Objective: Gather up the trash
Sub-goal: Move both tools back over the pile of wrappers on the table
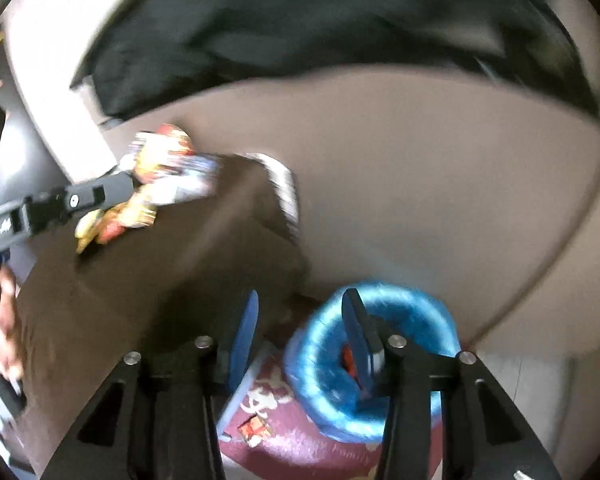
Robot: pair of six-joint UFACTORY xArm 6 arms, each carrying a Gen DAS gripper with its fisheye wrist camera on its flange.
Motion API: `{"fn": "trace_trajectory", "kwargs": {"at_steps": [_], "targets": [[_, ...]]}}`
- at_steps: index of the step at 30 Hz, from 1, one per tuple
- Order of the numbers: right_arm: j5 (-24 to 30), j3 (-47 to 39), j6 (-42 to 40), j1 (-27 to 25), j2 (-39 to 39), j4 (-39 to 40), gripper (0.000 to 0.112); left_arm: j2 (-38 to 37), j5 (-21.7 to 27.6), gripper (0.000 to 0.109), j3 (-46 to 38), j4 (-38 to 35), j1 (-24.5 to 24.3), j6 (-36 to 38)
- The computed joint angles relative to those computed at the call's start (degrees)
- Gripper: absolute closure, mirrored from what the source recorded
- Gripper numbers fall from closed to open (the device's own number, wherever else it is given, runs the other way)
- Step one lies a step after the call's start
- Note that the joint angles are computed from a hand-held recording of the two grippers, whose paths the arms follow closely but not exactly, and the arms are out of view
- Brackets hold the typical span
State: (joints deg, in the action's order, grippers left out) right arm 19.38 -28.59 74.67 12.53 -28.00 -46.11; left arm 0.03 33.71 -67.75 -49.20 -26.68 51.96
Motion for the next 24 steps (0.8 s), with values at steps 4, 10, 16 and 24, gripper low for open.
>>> {"fn": "trace_trajectory", "kwargs": {"at_steps": [4, 10, 16, 24], "targets": [[1.1, -12.4, -0.2, 4.3, 10.6, -2.5, 0.071, 3.6, -0.8, 0.095, -4.2, 2.7, 8.3, -1.1], [-2.0, -33.0, -9.5, 5.2, 30.5, 6.1, 0.072, 13.2, 0.6, 0.094, -13.5, 3.7, 18.4, -4.2], [-0.5, -51.2, -8.4, 4.0, 45.2, 9.4, 0.072, 21.2, 6.6, 0.093, -22.1, 2.4, 21.9, -1.9], [-0.4, -63.1, -13.2, 5.8, 54.1, 8.0, 0.074, 23.4, 3.1, 0.093, -24.4, 0.7, 21.7, 1.6]]}}
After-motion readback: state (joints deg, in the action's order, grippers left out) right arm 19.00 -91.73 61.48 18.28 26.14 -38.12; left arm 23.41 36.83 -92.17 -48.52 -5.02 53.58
